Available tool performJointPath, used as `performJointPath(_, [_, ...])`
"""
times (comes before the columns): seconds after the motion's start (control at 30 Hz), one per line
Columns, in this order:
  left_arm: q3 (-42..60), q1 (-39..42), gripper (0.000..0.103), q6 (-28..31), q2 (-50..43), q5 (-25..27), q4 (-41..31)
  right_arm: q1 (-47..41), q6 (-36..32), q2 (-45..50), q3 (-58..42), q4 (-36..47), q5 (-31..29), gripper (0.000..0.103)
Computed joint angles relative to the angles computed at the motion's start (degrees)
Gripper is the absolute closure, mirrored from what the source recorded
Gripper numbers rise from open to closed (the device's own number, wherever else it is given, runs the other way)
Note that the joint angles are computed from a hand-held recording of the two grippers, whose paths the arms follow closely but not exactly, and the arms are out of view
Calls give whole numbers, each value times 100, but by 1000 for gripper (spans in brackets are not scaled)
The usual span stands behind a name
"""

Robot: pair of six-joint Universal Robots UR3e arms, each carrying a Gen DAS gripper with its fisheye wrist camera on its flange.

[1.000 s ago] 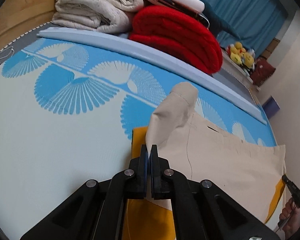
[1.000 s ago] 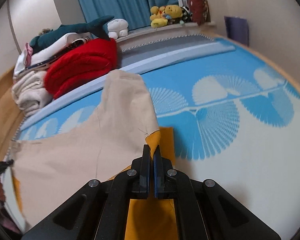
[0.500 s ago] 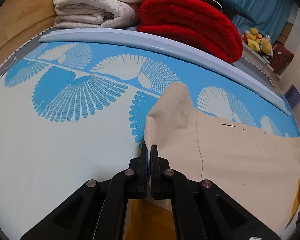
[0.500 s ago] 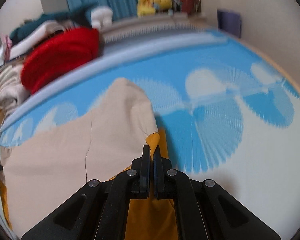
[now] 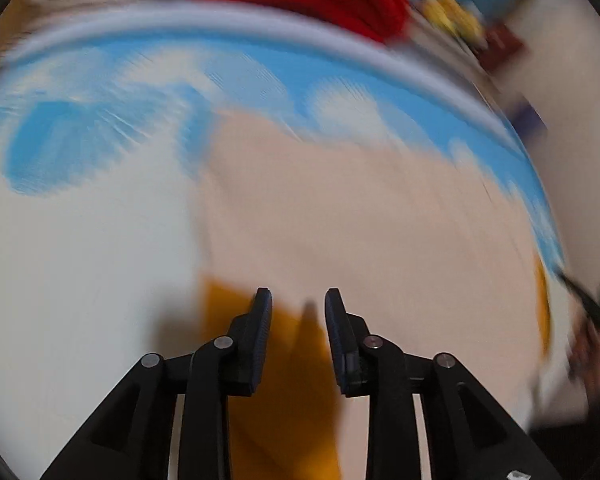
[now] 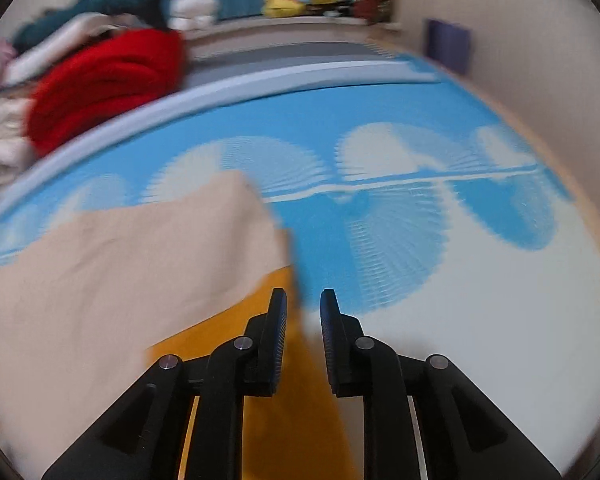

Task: Fold large clothes
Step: 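Move both grippers to the folded edge of the orange panel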

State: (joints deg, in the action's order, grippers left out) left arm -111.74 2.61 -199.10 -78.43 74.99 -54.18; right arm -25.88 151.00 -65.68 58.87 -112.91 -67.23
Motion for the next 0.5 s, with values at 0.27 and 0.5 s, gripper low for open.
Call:
performJointPath(0.27, [286, -893, 79, 311, -104, 955, -1173, 118, -2126, -661, 1495, 519, -1480, 85])
performJointPath(0.5, [1, -1624, 73, 797, 211, 1421, -1766, -316, -2471, -851, 1500, 1271, -1656, 85])
